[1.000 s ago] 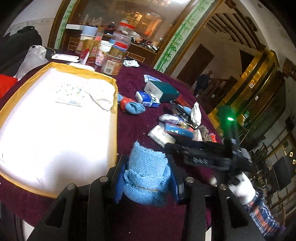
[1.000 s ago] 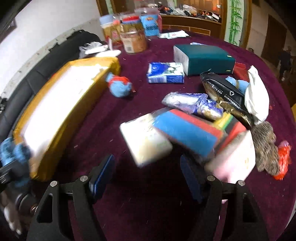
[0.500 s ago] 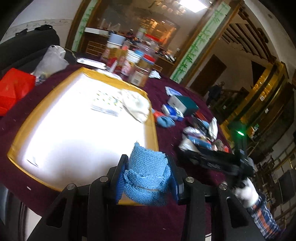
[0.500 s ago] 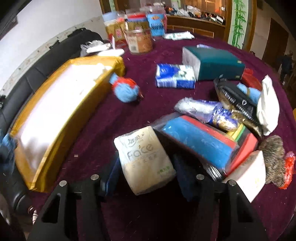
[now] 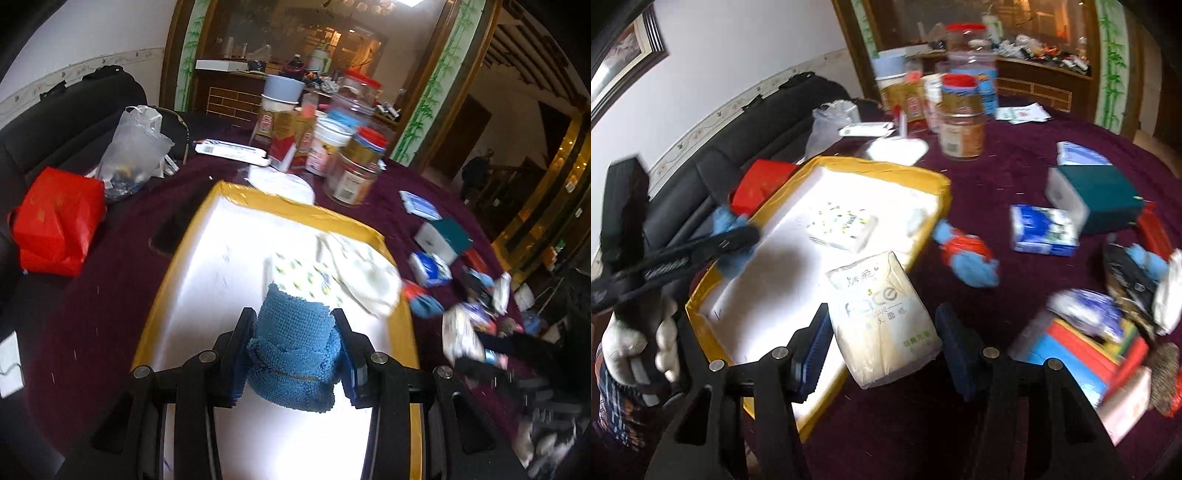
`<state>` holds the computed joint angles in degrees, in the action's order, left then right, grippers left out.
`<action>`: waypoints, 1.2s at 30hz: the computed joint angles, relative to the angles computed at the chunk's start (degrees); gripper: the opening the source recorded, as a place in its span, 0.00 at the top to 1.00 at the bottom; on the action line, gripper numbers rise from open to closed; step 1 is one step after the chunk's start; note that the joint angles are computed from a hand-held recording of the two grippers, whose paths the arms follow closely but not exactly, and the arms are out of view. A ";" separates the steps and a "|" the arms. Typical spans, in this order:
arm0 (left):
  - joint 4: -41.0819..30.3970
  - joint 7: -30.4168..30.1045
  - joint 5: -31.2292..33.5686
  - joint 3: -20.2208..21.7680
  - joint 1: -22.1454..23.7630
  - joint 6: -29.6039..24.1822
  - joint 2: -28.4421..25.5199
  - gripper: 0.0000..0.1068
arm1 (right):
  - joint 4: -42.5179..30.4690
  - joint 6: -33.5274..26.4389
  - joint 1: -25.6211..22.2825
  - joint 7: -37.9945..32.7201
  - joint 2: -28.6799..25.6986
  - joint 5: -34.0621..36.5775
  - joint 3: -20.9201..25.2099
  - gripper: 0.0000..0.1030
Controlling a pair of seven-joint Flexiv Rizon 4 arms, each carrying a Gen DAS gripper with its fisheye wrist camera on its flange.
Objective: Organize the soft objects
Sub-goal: 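Place blue cloth in tray with left tool while right tool places Face pack, then open both tools and move them back over the table items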
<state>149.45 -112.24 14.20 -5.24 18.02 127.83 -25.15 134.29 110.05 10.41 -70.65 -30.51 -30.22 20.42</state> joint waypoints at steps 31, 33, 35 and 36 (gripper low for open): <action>-8.70 -0.88 -0.90 -12.14 14.58 -8.87 -4.05 0.34 | -9.15 -2.29 18.98 -1.39 -5.29 14.05 -9.28 0.26; -7.32 -2.60 1.72 -13.84 15.90 -7.52 -2.61 0.31 | -6.37 1.33 16.31 -2.00 -4.08 14.02 -7.38 0.25; -6.20 -4.31 3.79 -15.27 15.96 -7.07 -1.05 0.29 | -4.35 3.56 12.17 -1.70 -3.55 12.36 -4.72 0.25; -5.98 -5.10 4.75 -15.95 15.98 -7.08 -0.62 0.28 | -2.81 5.05 9.57 -1.33 -3.17 11.27 -3.45 0.25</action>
<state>143.48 -117.34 18.95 -21.19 34.00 120.75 -25.77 131.48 115.10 19.98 -71.98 -33.67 -18.95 16.97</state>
